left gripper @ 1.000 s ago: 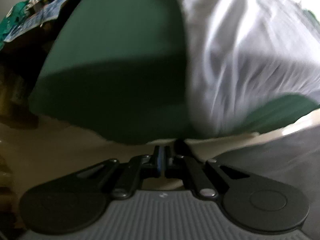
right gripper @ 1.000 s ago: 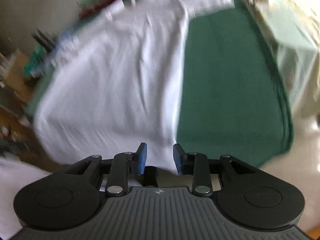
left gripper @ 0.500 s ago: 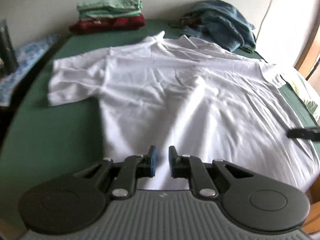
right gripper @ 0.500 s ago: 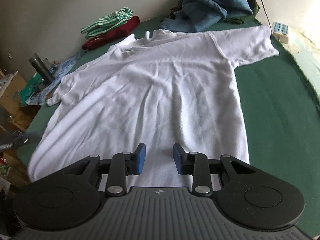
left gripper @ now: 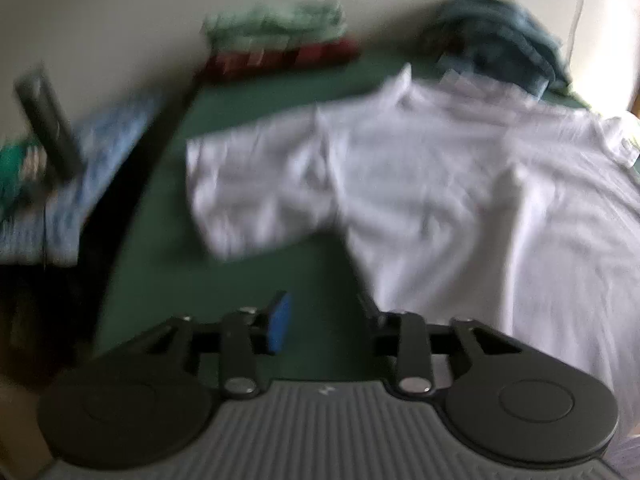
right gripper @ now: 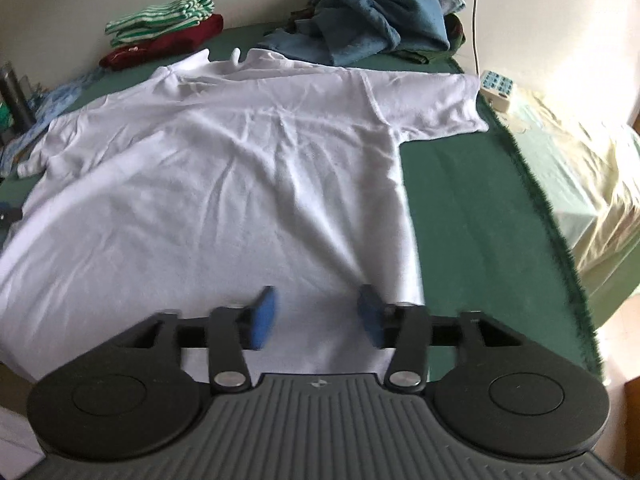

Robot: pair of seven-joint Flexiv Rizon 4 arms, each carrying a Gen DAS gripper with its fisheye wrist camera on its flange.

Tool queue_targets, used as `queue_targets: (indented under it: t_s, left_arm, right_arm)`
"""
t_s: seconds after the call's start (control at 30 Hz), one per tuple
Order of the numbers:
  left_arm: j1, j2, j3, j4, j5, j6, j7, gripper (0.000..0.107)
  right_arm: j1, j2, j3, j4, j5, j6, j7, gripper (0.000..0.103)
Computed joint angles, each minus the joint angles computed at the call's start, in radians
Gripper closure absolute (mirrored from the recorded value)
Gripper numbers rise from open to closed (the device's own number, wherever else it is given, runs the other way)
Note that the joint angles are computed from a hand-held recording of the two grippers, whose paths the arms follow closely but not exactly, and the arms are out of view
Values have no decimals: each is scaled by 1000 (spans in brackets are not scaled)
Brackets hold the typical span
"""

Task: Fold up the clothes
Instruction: 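Open both grippers and release the white shirt onto the green bed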

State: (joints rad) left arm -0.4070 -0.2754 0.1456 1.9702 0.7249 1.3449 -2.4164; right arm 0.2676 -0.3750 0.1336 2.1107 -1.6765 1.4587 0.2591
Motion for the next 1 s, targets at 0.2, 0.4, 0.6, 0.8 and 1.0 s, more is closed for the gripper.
queue_targets:
  t_s: [0.2, 0.4, 0.6, 0.8, 1.0]
  left_arm:
    - [67, -162, -62, -119, -161, 152, 167, 64]
    - [-130, -284, 202, -263, -139, 33, 78, 62]
    - [-97, -306, 236, -285, -135, -10, 1, 17]
    - [-2, -214, 115, -230, -229, 67, 46, 74]
    - [6, -337, 75, -453, -305, -21, 216, 66]
  right_arm:
    - [109, -18, -34, -35, 161, -73, -81, 95]
    - [108, -93, -73, -192, 1, -39, 72, 90]
    - [122, -226, -64, -316, 288, -66, -248, 71]
    - [97, -233, -160, -363, 290, 60, -219, 75]
    - [-70, -546, 225, -758, 697, 9, -819, 56]
